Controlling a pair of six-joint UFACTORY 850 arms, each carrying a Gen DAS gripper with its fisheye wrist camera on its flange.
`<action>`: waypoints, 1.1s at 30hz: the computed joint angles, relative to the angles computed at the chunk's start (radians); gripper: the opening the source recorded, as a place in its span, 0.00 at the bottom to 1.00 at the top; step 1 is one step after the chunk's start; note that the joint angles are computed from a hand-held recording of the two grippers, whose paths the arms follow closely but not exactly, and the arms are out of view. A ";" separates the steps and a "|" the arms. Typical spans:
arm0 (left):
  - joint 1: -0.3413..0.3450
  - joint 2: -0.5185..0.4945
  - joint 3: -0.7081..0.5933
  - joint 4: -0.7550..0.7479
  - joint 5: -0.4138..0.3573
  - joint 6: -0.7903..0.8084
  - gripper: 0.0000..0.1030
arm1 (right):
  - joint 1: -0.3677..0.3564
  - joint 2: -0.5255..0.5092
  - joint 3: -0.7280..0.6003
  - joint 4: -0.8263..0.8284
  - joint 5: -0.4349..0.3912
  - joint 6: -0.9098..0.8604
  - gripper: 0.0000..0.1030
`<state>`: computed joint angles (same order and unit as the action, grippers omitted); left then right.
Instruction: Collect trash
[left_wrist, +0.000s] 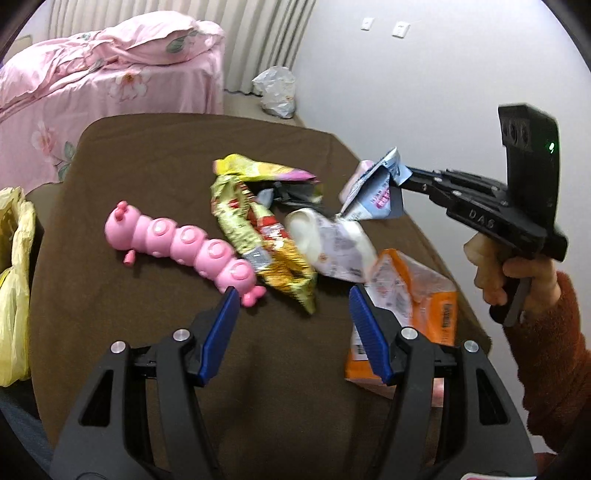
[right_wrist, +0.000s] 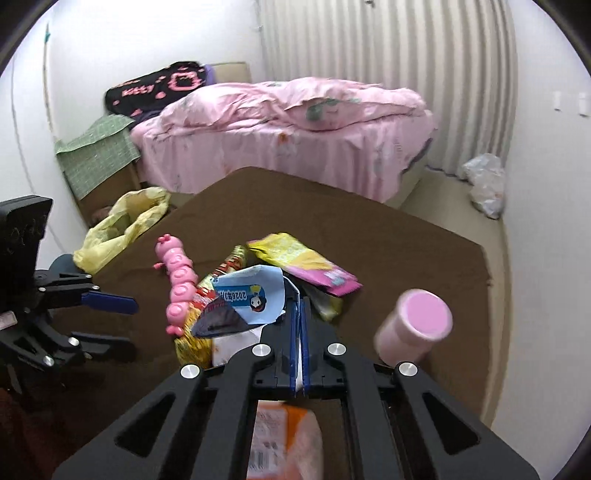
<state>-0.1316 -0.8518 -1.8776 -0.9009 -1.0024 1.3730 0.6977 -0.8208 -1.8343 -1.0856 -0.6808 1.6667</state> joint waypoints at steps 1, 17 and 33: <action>0.000 0.005 0.005 -0.004 -0.024 0.012 0.57 | 0.008 0.005 0.008 -0.001 -0.037 0.008 0.04; -0.097 0.061 0.133 0.206 -0.011 0.001 0.57 | 0.099 0.171 0.314 -0.047 -0.150 0.438 0.04; -0.037 0.049 0.073 0.139 0.210 -0.105 0.17 | 0.101 0.162 0.363 -0.070 -0.005 0.579 0.45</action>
